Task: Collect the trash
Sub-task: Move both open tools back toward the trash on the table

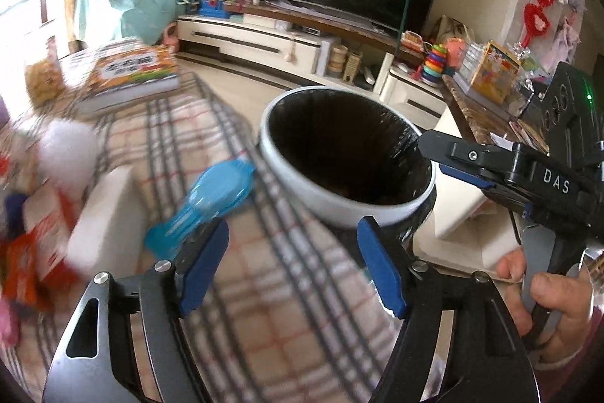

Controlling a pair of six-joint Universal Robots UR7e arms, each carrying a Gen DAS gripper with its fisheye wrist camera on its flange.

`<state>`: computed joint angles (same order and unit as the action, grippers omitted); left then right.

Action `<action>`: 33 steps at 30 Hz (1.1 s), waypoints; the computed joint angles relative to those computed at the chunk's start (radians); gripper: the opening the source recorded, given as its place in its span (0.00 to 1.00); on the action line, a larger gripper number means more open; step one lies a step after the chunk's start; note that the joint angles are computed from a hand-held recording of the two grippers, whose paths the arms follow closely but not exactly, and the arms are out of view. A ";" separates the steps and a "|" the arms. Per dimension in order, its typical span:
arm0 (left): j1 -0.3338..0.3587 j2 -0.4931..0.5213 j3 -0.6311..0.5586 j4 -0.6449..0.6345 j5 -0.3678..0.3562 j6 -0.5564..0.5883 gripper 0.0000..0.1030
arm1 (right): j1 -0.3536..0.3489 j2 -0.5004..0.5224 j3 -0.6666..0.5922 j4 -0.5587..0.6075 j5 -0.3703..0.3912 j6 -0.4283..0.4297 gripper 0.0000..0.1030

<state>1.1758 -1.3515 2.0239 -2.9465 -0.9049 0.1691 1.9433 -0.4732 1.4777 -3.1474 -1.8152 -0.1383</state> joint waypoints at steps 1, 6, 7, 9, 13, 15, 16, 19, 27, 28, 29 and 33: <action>-0.002 -0.015 0.018 -0.011 0.009 -0.003 0.71 | 0.004 0.001 0.005 -0.003 0.000 -0.001 0.82; -0.005 -0.087 0.097 -0.040 0.049 -0.025 0.73 | 0.034 0.010 0.038 -0.011 0.003 -0.012 0.84; -0.004 -0.102 0.110 -0.038 0.056 -0.036 0.73 | 0.040 0.013 0.049 -0.020 0.004 -0.012 0.85; 0.001 -0.136 0.137 -0.040 0.064 -0.054 0.73 | 0.050 0.018 0.056 -0.025 0.009 -0.014 0.85; 0.014 -0.199 0.183 -0.036 0.084 -0.083 0.73 | 0.067 0.030 0.071 -0.027 0.025 -0.008 0.85; 0.018 -0.227 0.204 -0.035 0.101 -0.090 0.73 | 0.075 0.039 0.071 -0.019 0.031 -0.005 0.85; 0.023 -0.247 0.218 -0.037 0.110 -0.093 0.73 | 0.079 0.043 0.071 -0.017 0.032 -0.004 0.85; 0.032 -0.286 0.238 -0.031 0.128 -0.109 0.73 | 0.091 0.058 0.066 -0.003 0.038 -0.003 0.85; 0.067 -0.364 0.273 -0.029 0.166 -0.150 0.73 | 0.130 0.110 0.033 0.021 0.038 -0.023 0.85; 0.071 -0.371 0.275 -0.029 0.169 -0.152 0.73 | 0.134 0.118 0.025 0.026 0.038 -0.026 0.85; 0.075 -0.376 0.276 -0.029 0.172 -0.153 0.73 | 0.139 0.127 0.016 0.034 0.038 -0.029 0.85; 0.093 -0.392 0.273 -0.029 0.186 -0.144 0.73 | 0.152 0.159 -0.024 0.062 0.035 -0.037 0.85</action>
